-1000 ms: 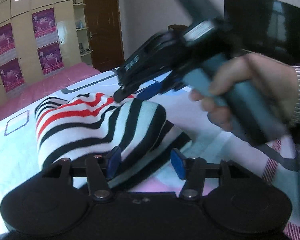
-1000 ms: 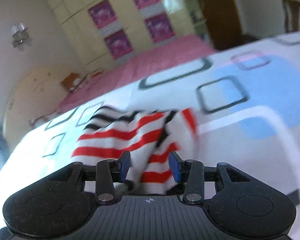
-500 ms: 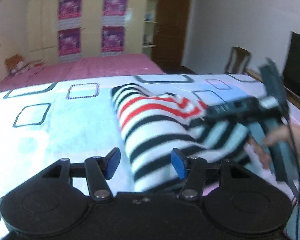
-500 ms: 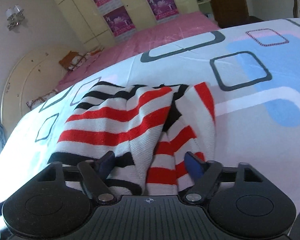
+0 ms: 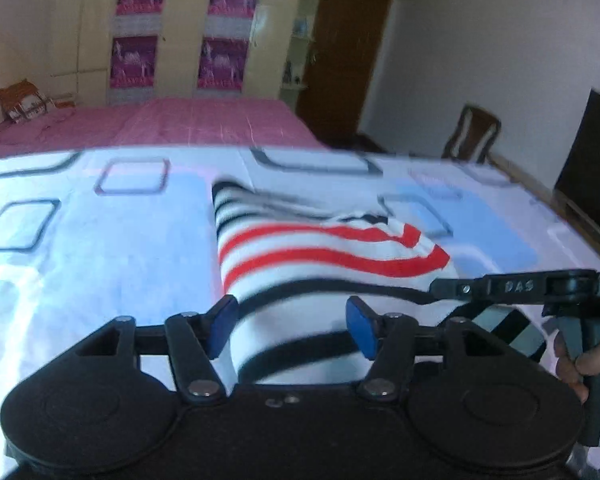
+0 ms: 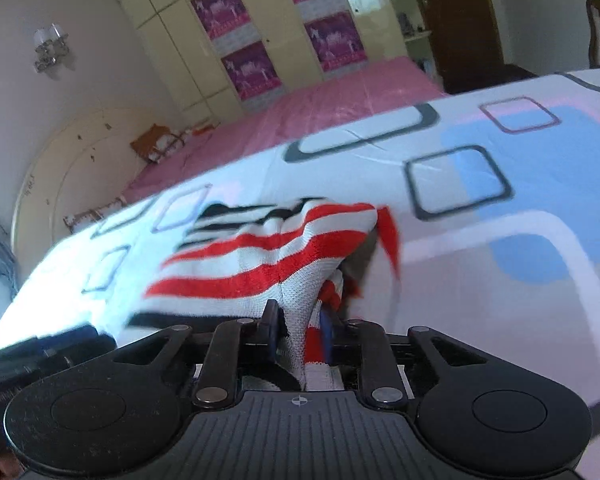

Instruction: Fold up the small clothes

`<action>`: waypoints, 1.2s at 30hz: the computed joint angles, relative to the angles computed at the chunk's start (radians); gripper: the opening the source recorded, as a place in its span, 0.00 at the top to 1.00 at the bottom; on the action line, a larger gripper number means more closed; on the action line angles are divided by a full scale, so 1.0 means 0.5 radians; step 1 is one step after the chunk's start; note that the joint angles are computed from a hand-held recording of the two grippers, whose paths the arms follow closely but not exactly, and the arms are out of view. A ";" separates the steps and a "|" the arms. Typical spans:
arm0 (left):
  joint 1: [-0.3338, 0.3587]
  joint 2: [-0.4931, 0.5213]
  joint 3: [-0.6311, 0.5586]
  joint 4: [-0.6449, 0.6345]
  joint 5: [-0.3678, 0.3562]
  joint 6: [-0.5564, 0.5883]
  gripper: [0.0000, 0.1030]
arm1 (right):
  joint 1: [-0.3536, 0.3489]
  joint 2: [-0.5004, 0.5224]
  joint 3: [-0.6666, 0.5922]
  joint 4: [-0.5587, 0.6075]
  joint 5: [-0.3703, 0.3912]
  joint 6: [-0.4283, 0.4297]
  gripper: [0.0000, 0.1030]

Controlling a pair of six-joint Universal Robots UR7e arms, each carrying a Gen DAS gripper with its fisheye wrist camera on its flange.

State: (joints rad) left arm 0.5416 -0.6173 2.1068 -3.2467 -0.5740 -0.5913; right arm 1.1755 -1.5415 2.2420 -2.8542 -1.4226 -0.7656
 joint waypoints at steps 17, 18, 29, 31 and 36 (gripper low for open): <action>0.003 0.074 -0.014 0.140 0.030 -0.111 0.38 | -0.056 -0.452 0.347 -0.056 0.129 -0.219 0.79; 0.004 0.074 -0.017 0.148 0.030 -0.112 0.38 | -0.045 -0.458 0.380 -0.077 0.106 -0.268 0.79; 0.008 0.008 -0.034 0.319 -0.062 -0.139 0.35 | -0.120 -0.220 0.441 -0.459 -0.149 -0.379 1.00; 0.017 -0.039 -0.019 0.317 -0.104 -0.141 0.35 | -0.079 -0.251 0.399 -0.339 -0.184 -0.355 1.00; 0.031 -0.077 -0.041 0.215 -0.067 -0.048 0.35 | -0.006 -0.307 0.261 -0.136 -0.046 -0.145 1.00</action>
State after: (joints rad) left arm 0.5570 -0.6557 2.0860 -3.1390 -0.6077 -0.6154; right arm 1.1727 -1.6950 2.3724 -2.9222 -1.4458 -0.8381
